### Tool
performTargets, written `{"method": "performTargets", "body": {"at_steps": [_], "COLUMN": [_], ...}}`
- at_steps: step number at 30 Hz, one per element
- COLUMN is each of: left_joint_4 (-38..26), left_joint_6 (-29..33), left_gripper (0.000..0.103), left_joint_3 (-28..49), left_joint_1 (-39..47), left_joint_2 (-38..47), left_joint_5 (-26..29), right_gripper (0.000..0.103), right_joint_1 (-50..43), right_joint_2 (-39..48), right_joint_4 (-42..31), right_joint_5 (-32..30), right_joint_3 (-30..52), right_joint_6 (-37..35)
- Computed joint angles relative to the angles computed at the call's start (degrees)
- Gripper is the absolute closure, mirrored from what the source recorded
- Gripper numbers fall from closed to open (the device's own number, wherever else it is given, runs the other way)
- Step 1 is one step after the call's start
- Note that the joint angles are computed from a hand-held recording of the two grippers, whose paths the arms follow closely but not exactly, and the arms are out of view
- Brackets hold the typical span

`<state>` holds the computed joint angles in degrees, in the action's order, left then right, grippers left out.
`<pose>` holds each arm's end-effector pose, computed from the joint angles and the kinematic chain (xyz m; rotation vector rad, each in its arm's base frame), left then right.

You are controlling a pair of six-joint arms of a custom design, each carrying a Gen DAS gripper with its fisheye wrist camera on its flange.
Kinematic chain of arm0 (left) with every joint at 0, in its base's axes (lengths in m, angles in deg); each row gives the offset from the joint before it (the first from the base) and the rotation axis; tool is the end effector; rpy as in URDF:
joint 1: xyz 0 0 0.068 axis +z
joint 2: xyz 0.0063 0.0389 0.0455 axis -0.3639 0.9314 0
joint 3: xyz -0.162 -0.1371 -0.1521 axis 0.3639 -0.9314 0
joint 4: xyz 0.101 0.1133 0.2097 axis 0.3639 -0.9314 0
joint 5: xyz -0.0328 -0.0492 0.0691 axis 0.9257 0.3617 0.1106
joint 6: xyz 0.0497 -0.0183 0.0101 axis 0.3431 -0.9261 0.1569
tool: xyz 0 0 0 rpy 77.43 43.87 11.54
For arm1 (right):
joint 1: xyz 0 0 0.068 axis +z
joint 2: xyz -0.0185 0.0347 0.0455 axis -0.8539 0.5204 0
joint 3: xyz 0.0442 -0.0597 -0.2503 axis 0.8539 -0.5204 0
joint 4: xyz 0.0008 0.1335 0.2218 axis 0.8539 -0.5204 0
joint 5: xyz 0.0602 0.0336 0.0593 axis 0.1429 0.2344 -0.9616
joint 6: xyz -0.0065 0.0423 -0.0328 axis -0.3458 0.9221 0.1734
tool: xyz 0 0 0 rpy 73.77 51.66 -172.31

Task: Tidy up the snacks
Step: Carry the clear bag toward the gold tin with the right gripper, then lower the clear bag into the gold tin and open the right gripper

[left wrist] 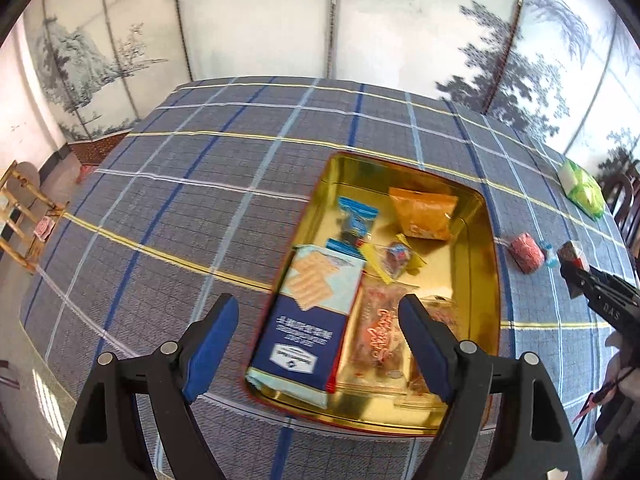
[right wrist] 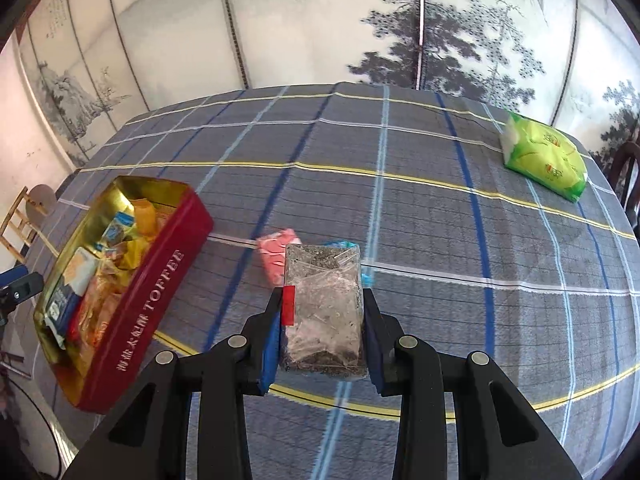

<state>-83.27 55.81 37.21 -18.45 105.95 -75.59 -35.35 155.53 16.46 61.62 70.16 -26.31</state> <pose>0.2351 0.0087 0.2079 0.0791 2.5359 -0.0651 0.2210 0.0878 0.1698 0.0803 2.4744 0.1133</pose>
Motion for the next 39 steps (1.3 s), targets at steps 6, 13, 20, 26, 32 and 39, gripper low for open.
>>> {"method": "performTargets", "body": {"at_steps": [6, 13, 20, 26, 32, 39], "left_joint_4": [-0.52, -1.61, -2.22, -4.03, -7.35, -6.76], "left_joint_6": [1.37, 4.4, 6.66, 8.82, 11.85, 11.46], "left_gripper": [0.024, 0.024, 0.024, 0.024, 0.024, 0.022], "left_joint_3": [0.29, -0.93, -1.73, -1.47, -0.42, -1.2], "left_joint_1": [6.78, 13.86, 18.99, 20.74, 22.78, 21.14], "left_joint_2": [0.01, -1.0, -1.03, -1.51, -1.66, -3.3], "left_joint_5": [1.35, 2.38, 2.72, 5.57, 12.6, 11.41], "right_gripper": [0.067, 0.067, 0.067, 0.067, 0.067, 0.066], "right_joint_1": [9.26, 16.1, 18.4, 18.29, 17.62, 17.75], "right_joint_2": [4.9, 15.41, 26.74, 34.95, 39.62, 41.52], "right_joint_4": [0.44, 1.89, 1.08, -2.38, -5.18, -5.68], "right_joint_5": [1.17, 1.22, 0.9, 1.85, 2.56, 3.35], "right_joint_3": [6.71, 16.21, 25.78, 33.51, 37.57, 39.05], "right_joint_6": [2.43, 2.76, 2.48, 1.68, 1.98, 1.09]}}
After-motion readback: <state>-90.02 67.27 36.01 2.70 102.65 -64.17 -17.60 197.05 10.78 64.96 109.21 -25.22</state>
